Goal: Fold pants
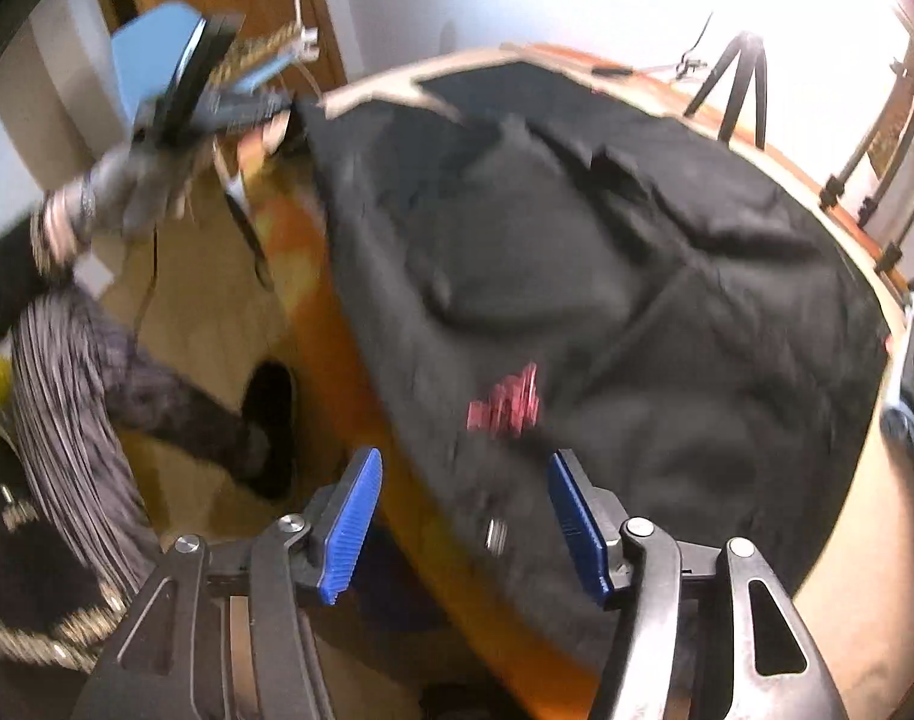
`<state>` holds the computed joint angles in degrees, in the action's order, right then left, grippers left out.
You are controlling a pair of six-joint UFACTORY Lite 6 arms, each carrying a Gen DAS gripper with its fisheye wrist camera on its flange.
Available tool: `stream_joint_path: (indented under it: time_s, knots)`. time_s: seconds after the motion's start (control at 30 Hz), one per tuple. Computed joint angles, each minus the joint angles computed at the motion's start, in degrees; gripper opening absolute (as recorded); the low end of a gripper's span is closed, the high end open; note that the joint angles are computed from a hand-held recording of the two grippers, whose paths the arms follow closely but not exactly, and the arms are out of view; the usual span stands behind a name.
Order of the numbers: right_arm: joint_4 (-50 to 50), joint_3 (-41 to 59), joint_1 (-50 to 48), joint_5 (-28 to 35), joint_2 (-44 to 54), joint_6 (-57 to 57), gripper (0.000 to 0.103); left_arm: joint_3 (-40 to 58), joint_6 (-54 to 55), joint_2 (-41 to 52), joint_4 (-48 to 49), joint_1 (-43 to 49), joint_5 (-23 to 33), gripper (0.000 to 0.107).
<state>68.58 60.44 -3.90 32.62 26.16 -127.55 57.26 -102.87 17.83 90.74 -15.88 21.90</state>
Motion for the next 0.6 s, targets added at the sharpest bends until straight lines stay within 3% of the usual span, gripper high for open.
stream_joint_path:
  time_s: [0.13, 0.2, 0.3, 0.4, 0.6]
  knots:
    - [15.13, -5.82, 0.90, -7.17, 0.78, -17.39, 0.061, 0.48, -0.57, -0.17, 0.40, -0.49, 1.10, 0.002]
    - [17.96, -5.47, 0.58, -7.84, 1.82, -20.01, 0.054, 0.46, -0.91, -0.24, 0.69, -0.45, 1.11, 0.002]
    - [25.27, -6.26, 0.48, -9.72, 1.11, -26.63, 0.027, 0.27, -1.59, -0.45, 1.27, -0.27, 0.97, 0.002]
    - [23.81, -5.70, -1.00, -8.46, -0.67, -24.48, 0.008, 0.40, -3.02, -0.92, 2.58, -0.18, 1.53, 0.002]
    - [23.85, -1.81, -1.52, -6.25, -5.29, -19.36, 0.004, 4.79, -3.54, -0.44, 3.00, 0.61, 1.47, 0.002]
